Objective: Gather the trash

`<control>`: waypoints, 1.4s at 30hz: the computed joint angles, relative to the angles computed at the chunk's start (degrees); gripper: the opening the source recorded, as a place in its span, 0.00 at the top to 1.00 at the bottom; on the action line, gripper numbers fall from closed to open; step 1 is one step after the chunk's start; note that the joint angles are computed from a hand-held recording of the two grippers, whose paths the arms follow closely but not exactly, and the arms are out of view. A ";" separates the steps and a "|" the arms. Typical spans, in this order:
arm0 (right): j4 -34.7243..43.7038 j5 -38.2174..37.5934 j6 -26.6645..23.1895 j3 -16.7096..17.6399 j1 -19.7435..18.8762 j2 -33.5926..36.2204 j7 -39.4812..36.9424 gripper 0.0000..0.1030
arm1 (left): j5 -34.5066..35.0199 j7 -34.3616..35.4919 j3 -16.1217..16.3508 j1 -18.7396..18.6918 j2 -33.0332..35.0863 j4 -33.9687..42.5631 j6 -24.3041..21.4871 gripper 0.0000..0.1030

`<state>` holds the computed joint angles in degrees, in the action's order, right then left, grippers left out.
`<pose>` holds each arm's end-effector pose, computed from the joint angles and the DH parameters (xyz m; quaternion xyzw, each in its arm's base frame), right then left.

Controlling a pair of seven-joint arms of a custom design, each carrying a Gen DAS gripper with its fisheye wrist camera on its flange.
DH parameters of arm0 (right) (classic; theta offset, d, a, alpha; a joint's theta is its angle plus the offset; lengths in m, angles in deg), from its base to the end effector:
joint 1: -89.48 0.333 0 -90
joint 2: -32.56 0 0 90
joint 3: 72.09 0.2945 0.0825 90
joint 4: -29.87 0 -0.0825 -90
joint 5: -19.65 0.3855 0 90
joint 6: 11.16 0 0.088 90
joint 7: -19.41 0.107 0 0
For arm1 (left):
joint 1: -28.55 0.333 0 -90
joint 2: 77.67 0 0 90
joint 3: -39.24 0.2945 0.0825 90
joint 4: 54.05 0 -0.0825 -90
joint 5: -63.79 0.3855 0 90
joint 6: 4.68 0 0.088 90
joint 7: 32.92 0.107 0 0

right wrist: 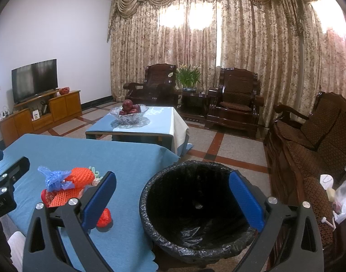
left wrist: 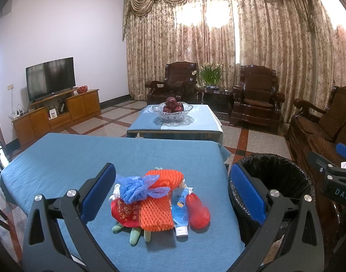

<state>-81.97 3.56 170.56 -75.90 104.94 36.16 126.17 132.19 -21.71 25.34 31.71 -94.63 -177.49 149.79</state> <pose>0.5982 0.1502 0.5649 -0.6484 0.5303 -0.3412 0.4266 0.5039 -0.1391 0.5751 -0.6586 0.5090 -0.3160 0.4553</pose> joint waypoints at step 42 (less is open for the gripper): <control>0.10 0.53 -0.30 0.19 -0.07 -0.03 -0.42 0.06 | -0.49 1.29 1.02 1.16 0.76 0.35 1.93 0.05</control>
